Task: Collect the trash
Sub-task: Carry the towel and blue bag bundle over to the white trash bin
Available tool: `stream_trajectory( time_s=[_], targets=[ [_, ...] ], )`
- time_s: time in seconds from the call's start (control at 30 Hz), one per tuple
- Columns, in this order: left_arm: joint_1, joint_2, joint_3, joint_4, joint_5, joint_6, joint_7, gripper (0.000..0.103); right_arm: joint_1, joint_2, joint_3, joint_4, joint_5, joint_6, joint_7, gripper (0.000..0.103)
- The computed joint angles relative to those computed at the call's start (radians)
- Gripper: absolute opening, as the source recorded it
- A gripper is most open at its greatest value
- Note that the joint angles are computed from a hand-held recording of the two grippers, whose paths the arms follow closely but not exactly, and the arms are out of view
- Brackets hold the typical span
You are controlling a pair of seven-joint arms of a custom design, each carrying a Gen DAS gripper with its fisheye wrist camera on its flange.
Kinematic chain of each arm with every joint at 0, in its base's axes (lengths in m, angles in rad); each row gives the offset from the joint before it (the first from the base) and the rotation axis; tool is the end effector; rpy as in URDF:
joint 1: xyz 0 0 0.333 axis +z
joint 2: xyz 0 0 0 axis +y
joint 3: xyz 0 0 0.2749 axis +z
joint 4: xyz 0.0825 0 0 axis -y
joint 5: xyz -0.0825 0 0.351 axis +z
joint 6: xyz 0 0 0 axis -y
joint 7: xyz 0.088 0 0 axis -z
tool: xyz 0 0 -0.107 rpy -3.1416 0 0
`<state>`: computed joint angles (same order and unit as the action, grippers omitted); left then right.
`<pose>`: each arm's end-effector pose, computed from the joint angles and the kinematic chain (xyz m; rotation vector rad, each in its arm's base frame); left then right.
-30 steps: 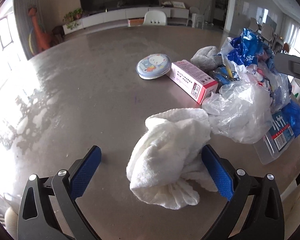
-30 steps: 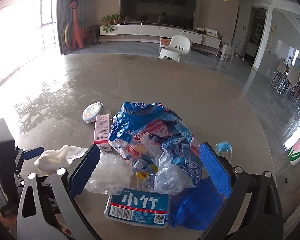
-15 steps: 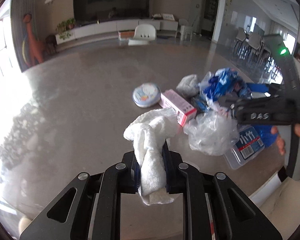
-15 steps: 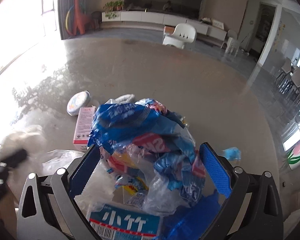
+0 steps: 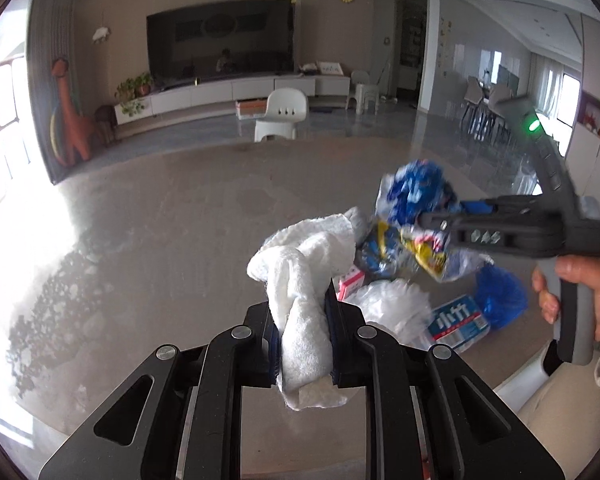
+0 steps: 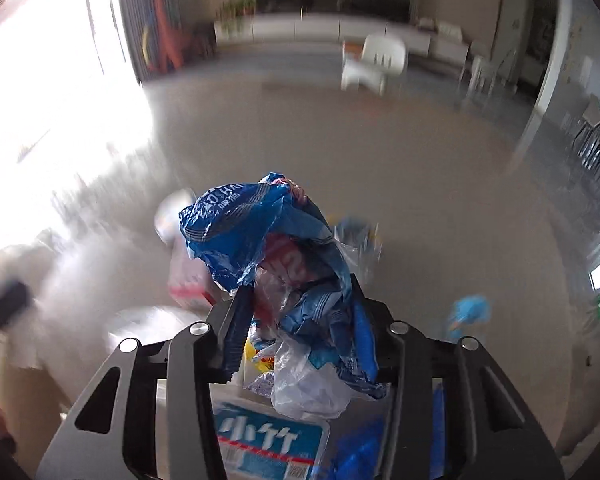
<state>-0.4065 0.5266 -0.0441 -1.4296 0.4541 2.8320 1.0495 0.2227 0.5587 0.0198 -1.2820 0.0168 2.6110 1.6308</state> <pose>0.6256 -0.3196 0.4687 -1.4611 1.9454 -0.9577 0.6937 0.1673 0.4928 -1.8676 1.5837 -0.5649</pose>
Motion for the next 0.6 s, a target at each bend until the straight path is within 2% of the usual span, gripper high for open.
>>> stream_trajectory(
  time_s=[0.07,0.13,0.33,0.4,0.47,0.6],
  targets=[
    [-0.01,-0.02,0.008,-0.01,0.014,0.016,-0.013,0.017,-0.005,-0.072,0.006,-0.079,0.011,0.063,-0.001,0.046],
    [-0.017,-0.042,0.004,-0.014,0.023,0.028,-0.018,0.017,0.011,-0.163,-0.019,-0.183,-0.022,0.134,0.03,0.046],
    [-0.016,-0.031,-0.065,0.036,-0.029,0.054,0.06,0.017,0.031,-0.42,-0.082,-0.497,-0.19,0.285,0.208,0.046],
    [-0.015,-0.008,-0.102,0.075,-0.072,0.056,0.115,0.017,0.013,-0.495,-0.091,-0.584,-0.268,0.311,0.291,0.047],
    [-0.038,0.014,-0.112,0.111,-0.095,0.056,0.149,0.017,-0.018,-0.553,-0.082,-0.646,-0.313,0.32,0.338,0.047],
    [-0.081,0.099,-0.149,0.248,-0.143,0.018,0.256,0.017,-0.11,-0.649,-0.049,-0.749,-0.487,0.343,0.514,0.047]
  ],
)
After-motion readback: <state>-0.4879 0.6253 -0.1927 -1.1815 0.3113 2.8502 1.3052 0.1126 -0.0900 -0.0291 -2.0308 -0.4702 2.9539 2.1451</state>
